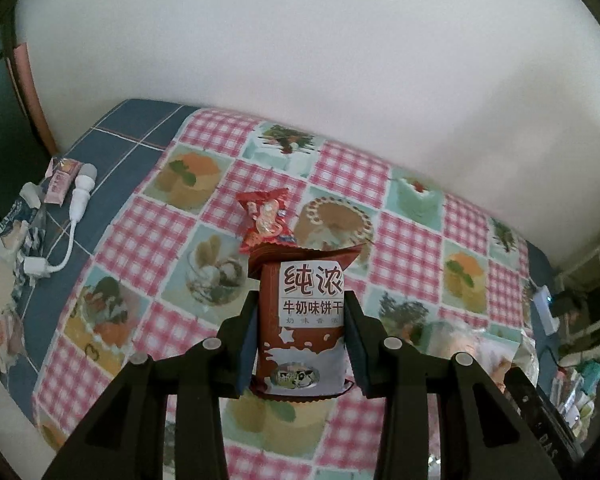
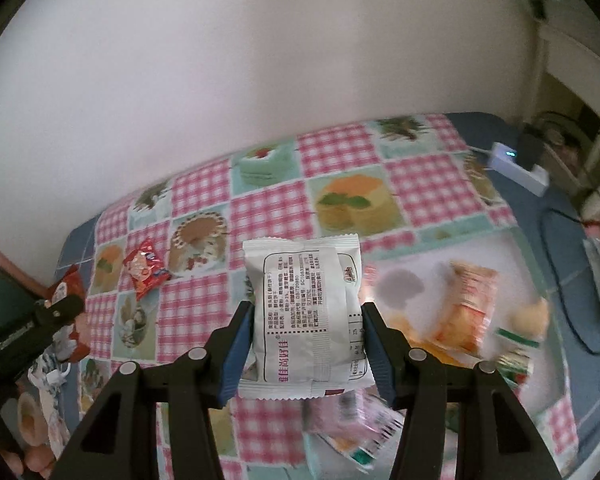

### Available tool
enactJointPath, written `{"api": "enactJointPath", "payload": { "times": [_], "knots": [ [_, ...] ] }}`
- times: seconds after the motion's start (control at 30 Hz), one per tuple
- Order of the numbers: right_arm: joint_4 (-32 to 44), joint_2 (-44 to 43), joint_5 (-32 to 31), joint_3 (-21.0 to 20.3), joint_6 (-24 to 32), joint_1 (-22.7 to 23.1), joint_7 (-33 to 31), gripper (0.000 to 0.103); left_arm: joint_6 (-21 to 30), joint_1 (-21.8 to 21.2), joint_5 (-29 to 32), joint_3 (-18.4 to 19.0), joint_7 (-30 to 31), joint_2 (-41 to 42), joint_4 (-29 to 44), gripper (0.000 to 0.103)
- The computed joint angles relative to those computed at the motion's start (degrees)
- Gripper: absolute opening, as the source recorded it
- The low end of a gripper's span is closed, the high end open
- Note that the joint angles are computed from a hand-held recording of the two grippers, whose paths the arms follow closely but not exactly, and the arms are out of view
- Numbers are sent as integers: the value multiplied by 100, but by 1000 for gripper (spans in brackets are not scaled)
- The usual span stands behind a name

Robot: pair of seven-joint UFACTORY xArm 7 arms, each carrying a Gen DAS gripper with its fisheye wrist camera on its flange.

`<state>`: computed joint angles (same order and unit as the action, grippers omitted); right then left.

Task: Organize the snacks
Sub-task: 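Carry both packs over the tray and open both tools to drop them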

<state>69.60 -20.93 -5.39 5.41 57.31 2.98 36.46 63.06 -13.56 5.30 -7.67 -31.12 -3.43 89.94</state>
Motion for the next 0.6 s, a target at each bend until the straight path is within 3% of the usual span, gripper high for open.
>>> {"api": "enactJointPath", "payload": {
  "times": [0.23, 0.37, 0.6],
  "knots": [
    [-549, -822, -106, -110, 353, -273, 154, 56, 31, -216, 176, -227, -129, -269, -102, 41],
    [-799, -1149, -77, -211, 587, -460, 198, 56, -48, -372, -91, -303, 16, -325, -154, 41],
    [-1028, -1506, -158, -431, 928, -861, 273, 56, 104, -693, 10, -518, 64, -84, 108, 41]
  ]
}}
